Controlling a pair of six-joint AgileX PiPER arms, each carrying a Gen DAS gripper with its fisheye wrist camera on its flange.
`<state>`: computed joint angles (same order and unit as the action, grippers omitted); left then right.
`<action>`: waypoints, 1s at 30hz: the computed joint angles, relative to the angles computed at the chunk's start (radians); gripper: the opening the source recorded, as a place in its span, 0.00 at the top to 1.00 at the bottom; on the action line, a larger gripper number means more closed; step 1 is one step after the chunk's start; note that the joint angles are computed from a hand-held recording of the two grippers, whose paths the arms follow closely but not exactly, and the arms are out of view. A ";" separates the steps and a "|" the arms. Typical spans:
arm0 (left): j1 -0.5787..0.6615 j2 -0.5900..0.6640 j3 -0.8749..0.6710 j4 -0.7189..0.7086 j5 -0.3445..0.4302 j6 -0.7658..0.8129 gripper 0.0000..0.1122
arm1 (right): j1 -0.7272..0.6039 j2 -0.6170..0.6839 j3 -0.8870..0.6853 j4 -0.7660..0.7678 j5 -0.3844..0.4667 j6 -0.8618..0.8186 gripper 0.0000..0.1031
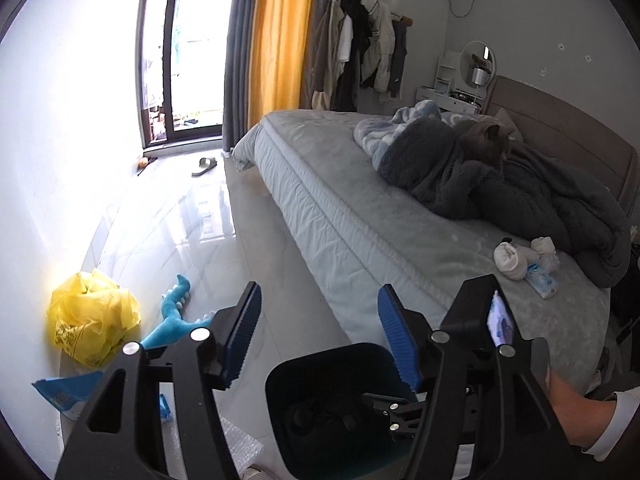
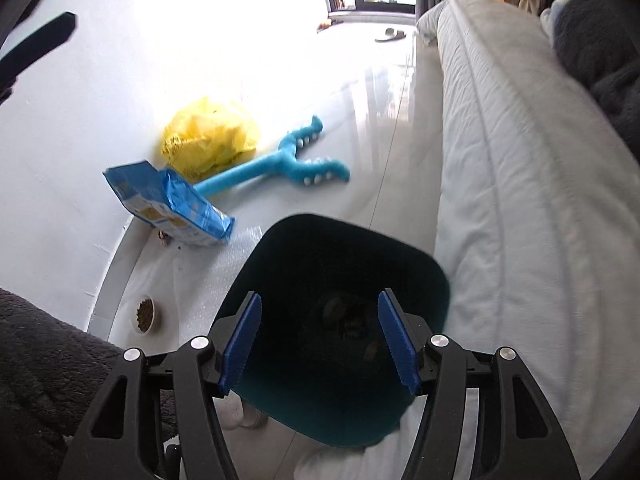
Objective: Collect trash
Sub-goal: 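Open the right tool to drop its brown tape roll into the bin, then move the right tool to the blue-white wipes pack while the left tool approaches the white rolled cloth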
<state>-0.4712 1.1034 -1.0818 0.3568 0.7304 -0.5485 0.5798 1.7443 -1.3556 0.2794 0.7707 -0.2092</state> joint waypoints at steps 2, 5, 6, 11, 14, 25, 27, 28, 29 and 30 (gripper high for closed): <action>-0.027 0.031 -0.030 0.011 0.002 -0.009 0.43 | -0.021 -0.034 0.014 0.004 -0.004 -0.021 0.38; -0.061 0.066 -0.058 0.028 0.000 -0.020 0.42 | -0.061 -0.087 0.034 0.020 -0.008 -0.047 0.36; -0.068 0.082 -0.069 0.023 -0.006 -0.019 0.41 | -0.075 -0.099 0.040 0.027 -0.009 -0.058 0.36; -0.122 0.162 -0.125 0.086 -0.031 -0.046 0.40 | -0.156 -0.166 0.062 0.041 -0.005 -0.113 0.33; -0.131 0.214 -0.166 0.089 -0.064 -0.047 0.38 | -0.212 -0.202 0.080 0.072 -0.013 -0.159 0.32; -0.165 0.374 -0.295 0.044 -0.137 -0.023 0.23 | -0.366 -0.288 0.131 0.092 -0.047 -0.243 0.27; -0.164 0.412 -0.327 0.016 -0.143 -0.008 0.23 | -0.380 -0.307 0.150 0.068 -0.068 -0.256 0.26; -0.166 0.434 -0.345 0.012 -0.144 -0.007 0.23 | -0.389 -0.317 0.160 0.049 -0.082 -0.261 0.26; -0.167 0.452 -0.367 0.010 -0.138 -0.008 0.23 | -0.404 -0.323 0.163 0.049 -0.085 -0.276 0.25; -0.170 0.474 -0.394 0.009 -0.128 -0.010 0.23 | -0.419 -0.330 0.170 0.049 -0.092 -0.290 0.25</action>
